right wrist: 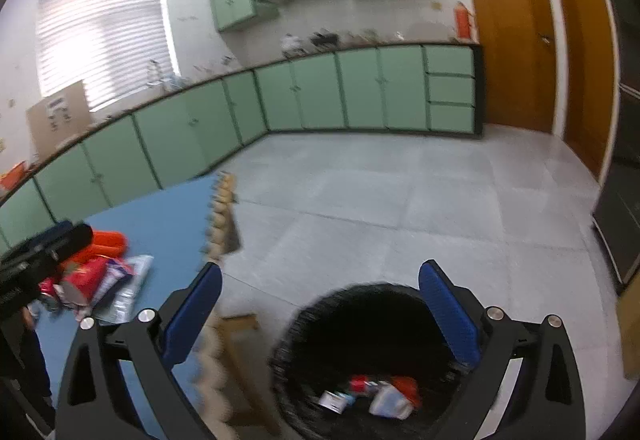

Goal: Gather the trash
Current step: 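Move both grippers back over the table toward the tissue, then grasp the white tissue with the left gripper while the right gripper grasps the red paper cup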

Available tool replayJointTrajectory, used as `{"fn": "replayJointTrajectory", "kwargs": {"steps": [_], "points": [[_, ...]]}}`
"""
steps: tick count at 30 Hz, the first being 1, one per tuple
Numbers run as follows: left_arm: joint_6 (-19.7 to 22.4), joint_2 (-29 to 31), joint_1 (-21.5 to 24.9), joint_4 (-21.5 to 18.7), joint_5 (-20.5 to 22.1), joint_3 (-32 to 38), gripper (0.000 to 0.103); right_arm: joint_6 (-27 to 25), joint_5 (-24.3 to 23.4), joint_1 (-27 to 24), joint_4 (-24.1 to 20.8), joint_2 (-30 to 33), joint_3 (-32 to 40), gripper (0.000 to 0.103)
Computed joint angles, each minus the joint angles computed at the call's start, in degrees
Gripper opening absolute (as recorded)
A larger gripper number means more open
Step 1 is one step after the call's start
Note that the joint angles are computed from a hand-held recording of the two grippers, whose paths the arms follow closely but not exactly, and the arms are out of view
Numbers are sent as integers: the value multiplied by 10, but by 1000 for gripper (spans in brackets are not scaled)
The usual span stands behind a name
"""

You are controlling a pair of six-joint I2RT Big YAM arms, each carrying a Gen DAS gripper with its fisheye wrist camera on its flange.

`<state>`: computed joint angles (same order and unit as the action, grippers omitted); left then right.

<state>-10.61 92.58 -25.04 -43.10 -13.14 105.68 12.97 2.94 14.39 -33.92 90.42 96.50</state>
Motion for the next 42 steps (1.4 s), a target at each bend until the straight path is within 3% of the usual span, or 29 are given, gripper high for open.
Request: {"fn": "replayJointTrajectory", "kwargs": {"steps": [10,18,23,27,38,42], "points": [[-39,-128,96,-9,-133,-151,79,-30,-25,109,18,69,89,97],[-46,-181,190,-37,-185,-210,79,-42,-3,167,24,126,145,97],[-54,-168,249,-59,-142,-206,79,-51,20,188,16,160,175,97],[-80,-148,272,-78,-100,-196,79,-42,18,198,-22,192,218,97],[-116,-107,308,-136,-37,-163,78,-12,17,205,-119,280,364,96],[-130,-99,323,-153,-10,-159,69,-12,22,206,-163,316,425,95]]}}
